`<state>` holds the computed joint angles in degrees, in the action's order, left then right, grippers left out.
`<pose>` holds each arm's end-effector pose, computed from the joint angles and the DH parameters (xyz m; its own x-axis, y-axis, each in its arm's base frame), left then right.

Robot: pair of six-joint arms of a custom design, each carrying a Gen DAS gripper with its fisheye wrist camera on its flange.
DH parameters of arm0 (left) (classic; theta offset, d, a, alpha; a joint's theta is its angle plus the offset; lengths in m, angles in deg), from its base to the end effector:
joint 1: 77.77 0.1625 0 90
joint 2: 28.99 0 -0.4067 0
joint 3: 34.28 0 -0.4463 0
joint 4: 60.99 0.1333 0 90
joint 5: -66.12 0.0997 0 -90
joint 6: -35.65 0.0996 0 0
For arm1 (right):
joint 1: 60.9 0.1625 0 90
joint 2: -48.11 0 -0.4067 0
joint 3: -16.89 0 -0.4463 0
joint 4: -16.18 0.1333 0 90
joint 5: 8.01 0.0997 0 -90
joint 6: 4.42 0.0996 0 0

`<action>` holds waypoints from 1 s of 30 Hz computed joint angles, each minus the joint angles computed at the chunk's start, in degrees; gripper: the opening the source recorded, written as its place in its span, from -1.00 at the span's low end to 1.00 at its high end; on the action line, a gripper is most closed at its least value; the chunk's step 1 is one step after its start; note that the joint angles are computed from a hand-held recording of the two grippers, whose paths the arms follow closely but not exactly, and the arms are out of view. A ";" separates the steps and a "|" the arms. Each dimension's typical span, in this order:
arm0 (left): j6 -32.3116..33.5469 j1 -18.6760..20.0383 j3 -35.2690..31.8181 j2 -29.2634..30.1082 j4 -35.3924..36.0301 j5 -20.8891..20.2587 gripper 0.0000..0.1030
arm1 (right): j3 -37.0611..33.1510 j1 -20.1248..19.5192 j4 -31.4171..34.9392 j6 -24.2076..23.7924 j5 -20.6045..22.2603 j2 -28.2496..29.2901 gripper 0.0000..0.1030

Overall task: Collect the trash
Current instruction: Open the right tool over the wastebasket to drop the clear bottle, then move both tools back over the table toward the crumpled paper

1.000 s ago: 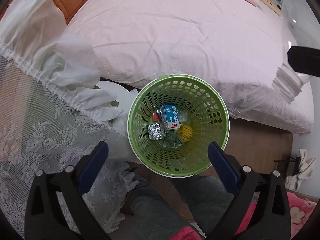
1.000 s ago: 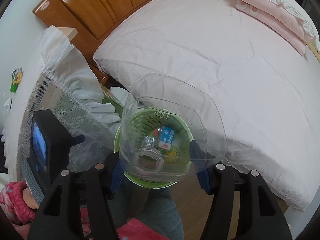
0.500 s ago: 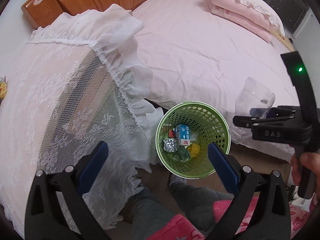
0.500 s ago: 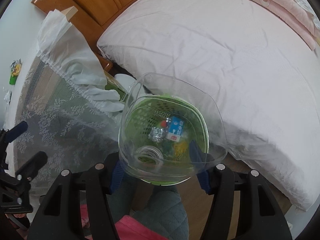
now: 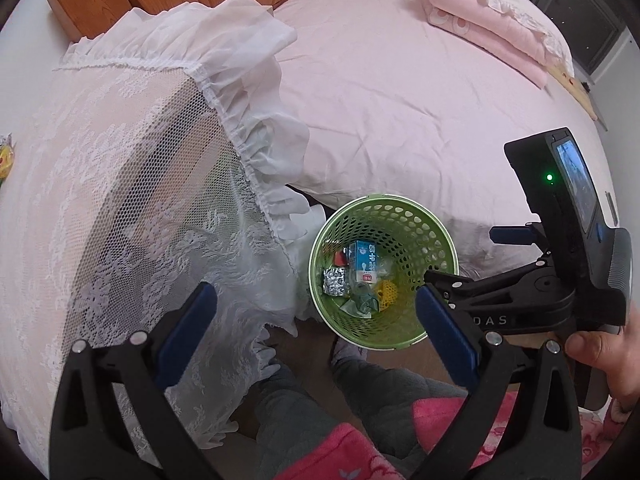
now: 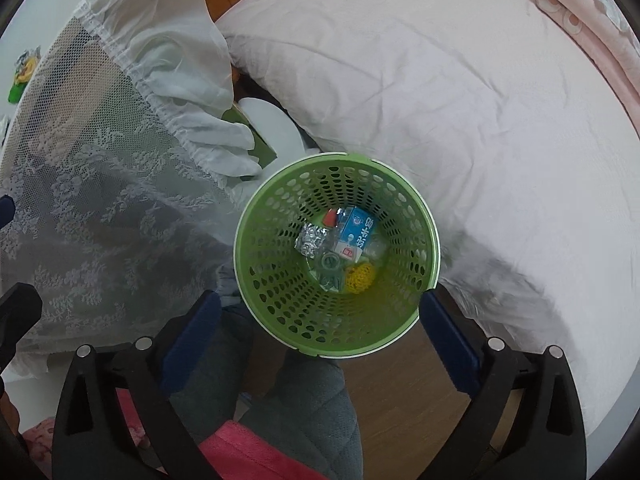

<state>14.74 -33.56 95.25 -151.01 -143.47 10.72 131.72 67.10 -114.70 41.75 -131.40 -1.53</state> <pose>-0.0840 -0.3466 0.3440 -0.6846 0.4067 -0.6049 0.4795 0.8763 0.0465 0.3742 -0.3514 -0.0495 -0.7638 0.0384 0.6443 -0.0145 0.9969 -0.0767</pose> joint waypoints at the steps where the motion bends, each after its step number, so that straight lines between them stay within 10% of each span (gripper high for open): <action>1: -0.01 -0.08 0.01 0.02 0.10 0.02 0.85 | 0.16 -0.17 -0.11 0.01 0.05 -0.10 0.94; 14: -1.04 0.52 -1.00 -0.24 0.86 1.80 0.85 | -1.22 0.30 1.14 0.34 -0.37 -0.17 0.94; 30: -13.41 -1.31 -14.86 -4.28 10.42 19.32 0.85 | -17.65 8.33 -7.19 -15.20 -6.33 5.98 0.95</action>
